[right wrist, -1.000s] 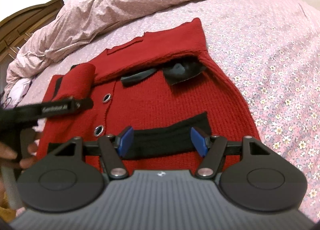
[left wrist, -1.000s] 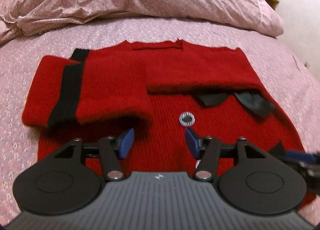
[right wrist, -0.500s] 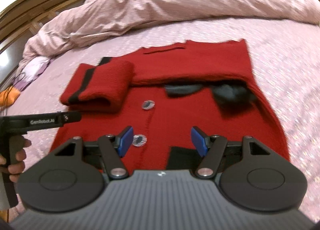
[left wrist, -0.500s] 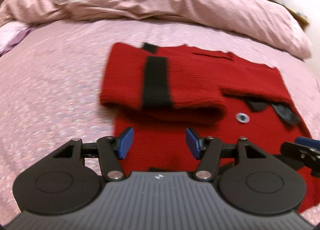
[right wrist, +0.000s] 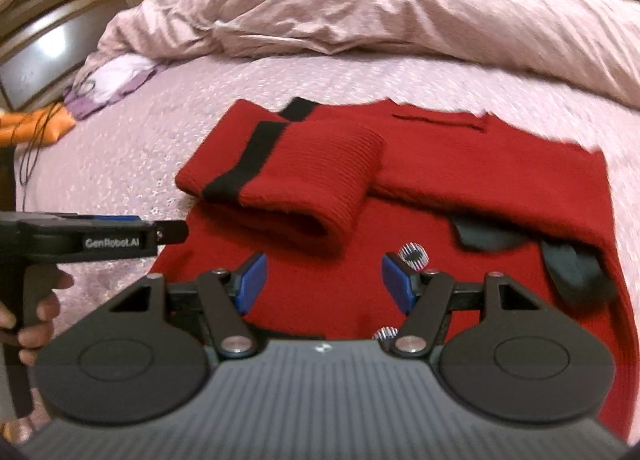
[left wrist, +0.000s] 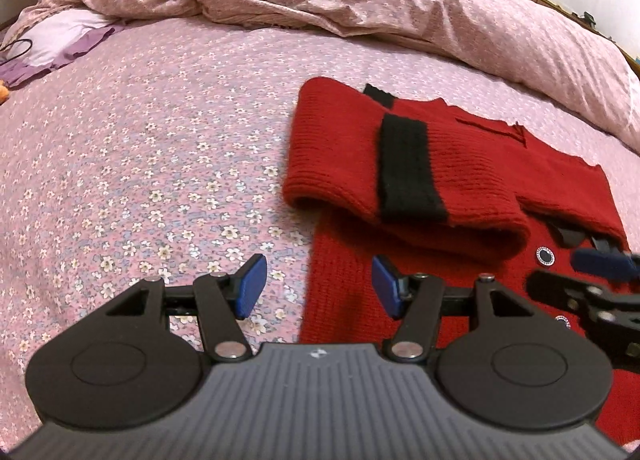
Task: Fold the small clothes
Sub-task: 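Grasp the black-trimmed front edge with the right gripper and lift it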
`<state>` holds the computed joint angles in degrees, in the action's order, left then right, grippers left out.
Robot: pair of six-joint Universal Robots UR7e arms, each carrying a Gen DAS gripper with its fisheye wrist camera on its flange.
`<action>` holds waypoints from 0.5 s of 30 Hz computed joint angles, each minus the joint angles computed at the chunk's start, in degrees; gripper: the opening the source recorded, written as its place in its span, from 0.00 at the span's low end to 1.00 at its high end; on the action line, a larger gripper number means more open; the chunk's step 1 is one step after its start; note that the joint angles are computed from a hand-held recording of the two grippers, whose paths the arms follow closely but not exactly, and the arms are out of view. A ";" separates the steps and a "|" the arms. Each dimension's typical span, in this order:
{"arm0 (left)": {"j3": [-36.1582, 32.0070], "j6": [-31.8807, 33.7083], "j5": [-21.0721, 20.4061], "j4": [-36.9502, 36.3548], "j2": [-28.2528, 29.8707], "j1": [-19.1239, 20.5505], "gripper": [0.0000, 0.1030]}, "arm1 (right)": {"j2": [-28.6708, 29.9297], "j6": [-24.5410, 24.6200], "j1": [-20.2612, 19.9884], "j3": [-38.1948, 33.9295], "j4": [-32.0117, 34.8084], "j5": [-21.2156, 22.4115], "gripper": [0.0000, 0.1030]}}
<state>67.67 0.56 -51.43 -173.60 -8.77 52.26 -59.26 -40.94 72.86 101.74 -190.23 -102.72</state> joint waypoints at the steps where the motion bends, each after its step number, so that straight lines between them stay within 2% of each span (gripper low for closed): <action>1: -0.22 -0.23 -0.10 0.20 0.04 0.13 0.62 | 0.85 -1.44 0.41 -0.93 0.03 -0.59 0.64; 4: -0.70 -0.46 -0.40 0.31 0.22 0.42 0.62 | 4.27 -5.82 1.83 -4.32 -0.89 -4.35 0.64; 7: -1.30 -0.18 -0.52 0.41 0.58 0.59 0.62 | 7.22 -8.03 2.56 -7.40 -2.03 -6.69 0.64; 14: -4.28 -0.18 0.11 1.22 2.05 1.11 0.62 | 11.40 -10.88 3.05 -12.72 -3.04 -7.90 0.62; 15: -4.89 -0.22 0.13 1.32 2.39 1.19 0.62 | 11.56 -11.29 2.96 -12.91 -3.56 -7.14 0.54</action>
